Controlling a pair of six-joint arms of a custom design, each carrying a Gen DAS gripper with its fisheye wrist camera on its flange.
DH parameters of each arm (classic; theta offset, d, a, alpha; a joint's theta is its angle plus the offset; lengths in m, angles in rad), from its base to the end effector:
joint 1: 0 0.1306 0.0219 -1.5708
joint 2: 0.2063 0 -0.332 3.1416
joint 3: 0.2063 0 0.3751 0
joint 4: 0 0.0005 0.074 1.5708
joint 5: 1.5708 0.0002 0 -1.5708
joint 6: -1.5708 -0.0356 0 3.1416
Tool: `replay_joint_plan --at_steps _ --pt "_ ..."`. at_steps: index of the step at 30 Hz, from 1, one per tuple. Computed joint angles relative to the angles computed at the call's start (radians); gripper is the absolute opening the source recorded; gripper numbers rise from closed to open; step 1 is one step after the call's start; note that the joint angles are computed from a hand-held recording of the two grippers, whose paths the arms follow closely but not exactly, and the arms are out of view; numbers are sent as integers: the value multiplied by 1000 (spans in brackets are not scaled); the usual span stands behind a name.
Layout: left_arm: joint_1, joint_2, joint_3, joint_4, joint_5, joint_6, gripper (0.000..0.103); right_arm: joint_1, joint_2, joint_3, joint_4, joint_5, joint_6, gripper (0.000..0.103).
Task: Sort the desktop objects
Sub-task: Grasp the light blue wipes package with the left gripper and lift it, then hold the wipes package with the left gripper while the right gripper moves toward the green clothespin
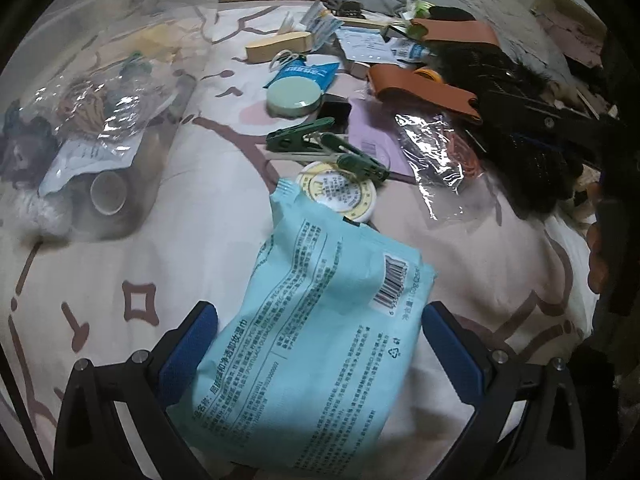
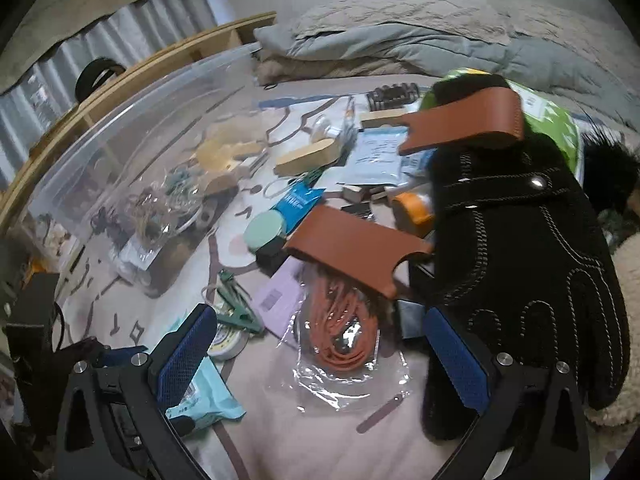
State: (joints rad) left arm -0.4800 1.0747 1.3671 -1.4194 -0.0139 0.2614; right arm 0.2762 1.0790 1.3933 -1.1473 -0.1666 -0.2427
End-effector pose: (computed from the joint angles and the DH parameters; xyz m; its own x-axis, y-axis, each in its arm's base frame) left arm 0.2954 -0.1538 0.4578 -0.8918 0.1730 -0.4180 0.2339 0.9672 -0.0988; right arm 0.3433 0.1029 0.4843 -0.7815 0.0248 -0.6235 -0.1941 0.9399 0.2808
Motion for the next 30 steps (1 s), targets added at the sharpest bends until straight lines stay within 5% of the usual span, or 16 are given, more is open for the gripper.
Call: replay_joint_plan --at_steps 4,10,16,24,28,30 --pt "-37 -12 -21 -23 -59 33 103 35 5 0 -1 24 50 103" --pt "-41 -49 -53 -7 -35 80 103 71 30 11 -19 17 75 103" --pt "-55 -49 -55 1 -58 103 103 43 -1 -16 26 -134 -50 103" --pt "-63 -46 -54 5 -98 115 103 29 -33 -51 60 -210 -174 103" --pt "-69 -61 -66 15 -101 139 103 51 -29 -44 17 -171 -168 103" --pt "-73 -65 -69 16 -107 144 103 80 -18 -30 -40 -70 -146 103"
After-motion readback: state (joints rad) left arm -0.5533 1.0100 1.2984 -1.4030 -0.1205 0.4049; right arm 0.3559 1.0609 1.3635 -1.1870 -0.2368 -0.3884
